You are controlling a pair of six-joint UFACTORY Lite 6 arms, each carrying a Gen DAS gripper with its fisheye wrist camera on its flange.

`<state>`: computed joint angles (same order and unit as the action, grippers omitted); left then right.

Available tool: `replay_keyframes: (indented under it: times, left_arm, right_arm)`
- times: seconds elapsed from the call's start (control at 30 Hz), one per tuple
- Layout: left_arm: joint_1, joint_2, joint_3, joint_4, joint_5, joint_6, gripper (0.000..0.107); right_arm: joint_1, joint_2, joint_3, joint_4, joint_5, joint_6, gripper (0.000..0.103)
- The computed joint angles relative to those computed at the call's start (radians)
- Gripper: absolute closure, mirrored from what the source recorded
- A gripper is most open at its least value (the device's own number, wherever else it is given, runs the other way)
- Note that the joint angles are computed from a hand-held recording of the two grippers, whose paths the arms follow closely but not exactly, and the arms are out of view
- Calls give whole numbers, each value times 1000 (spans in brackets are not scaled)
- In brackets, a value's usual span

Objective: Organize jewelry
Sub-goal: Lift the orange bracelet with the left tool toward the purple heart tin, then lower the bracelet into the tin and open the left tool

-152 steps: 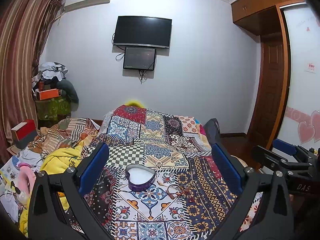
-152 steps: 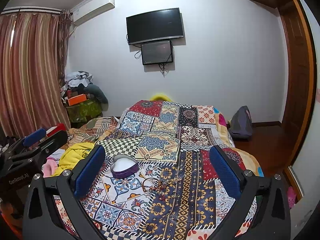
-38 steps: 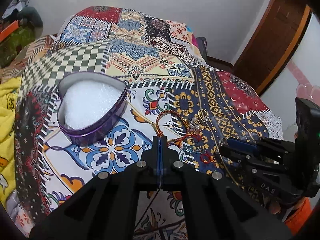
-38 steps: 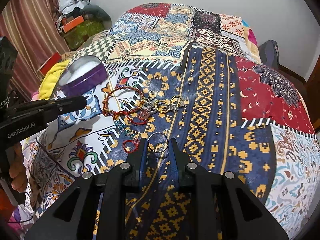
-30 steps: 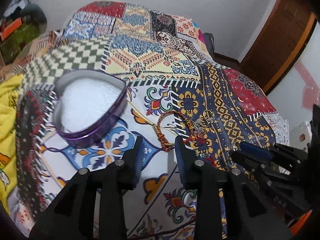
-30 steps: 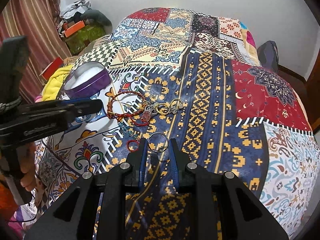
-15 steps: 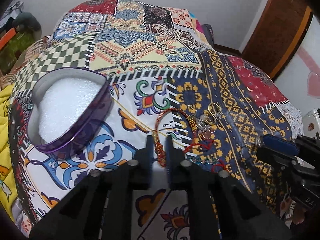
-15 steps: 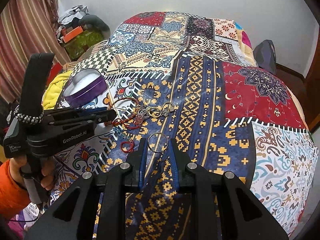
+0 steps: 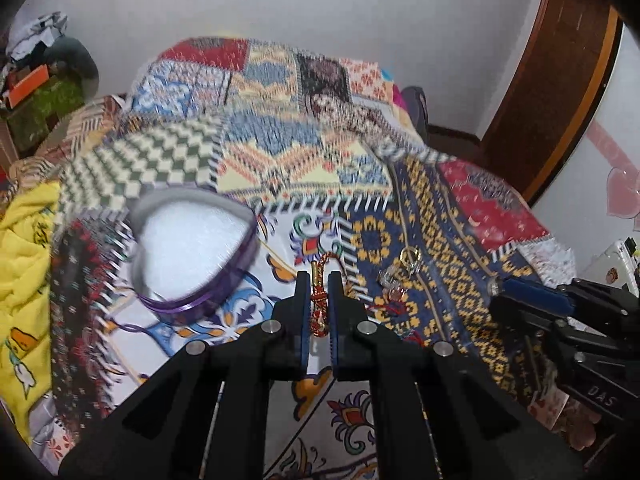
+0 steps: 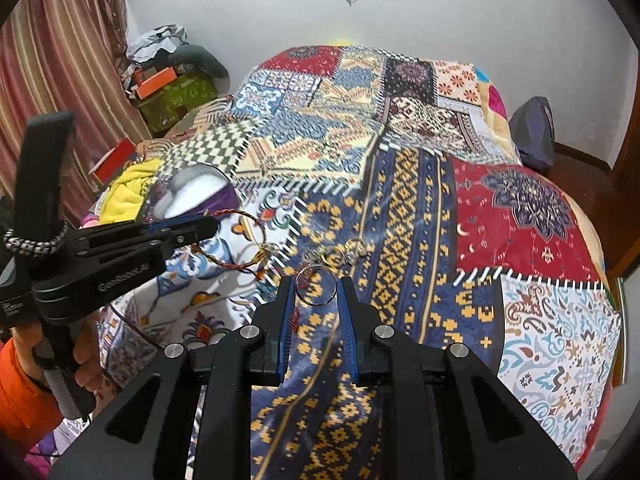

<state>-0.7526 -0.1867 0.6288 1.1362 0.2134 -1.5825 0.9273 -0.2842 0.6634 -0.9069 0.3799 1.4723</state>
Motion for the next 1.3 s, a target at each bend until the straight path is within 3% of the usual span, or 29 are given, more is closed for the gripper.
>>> replay_keyframes:
  times: [0.3, 0.47, 0.83, 1.13, 1.3]
  left_arm:
    - [5, -223, -27, -199, 97, 237, 101]
    - [25, -300, -38, -213, 145, 277, 101]
    - [208, -382, -55, -342, 98, 492, 101]
    - [311, -300, -63, -226, -9, 411, 101]
    - [372, -211, -70, 56, -97, 120, 101]
  right_arm:
    - [62, 65, 109, -43, 31, 43, 84]
    - [83, 128, 189, -66, 30, 54, 84]
    - [79, 335, 432, -45, -20, -27, 84]
    - [46, 524, 633, 61, -58, -173, 84]
    - [16, 627, 714, 163, -78, -286, 84]
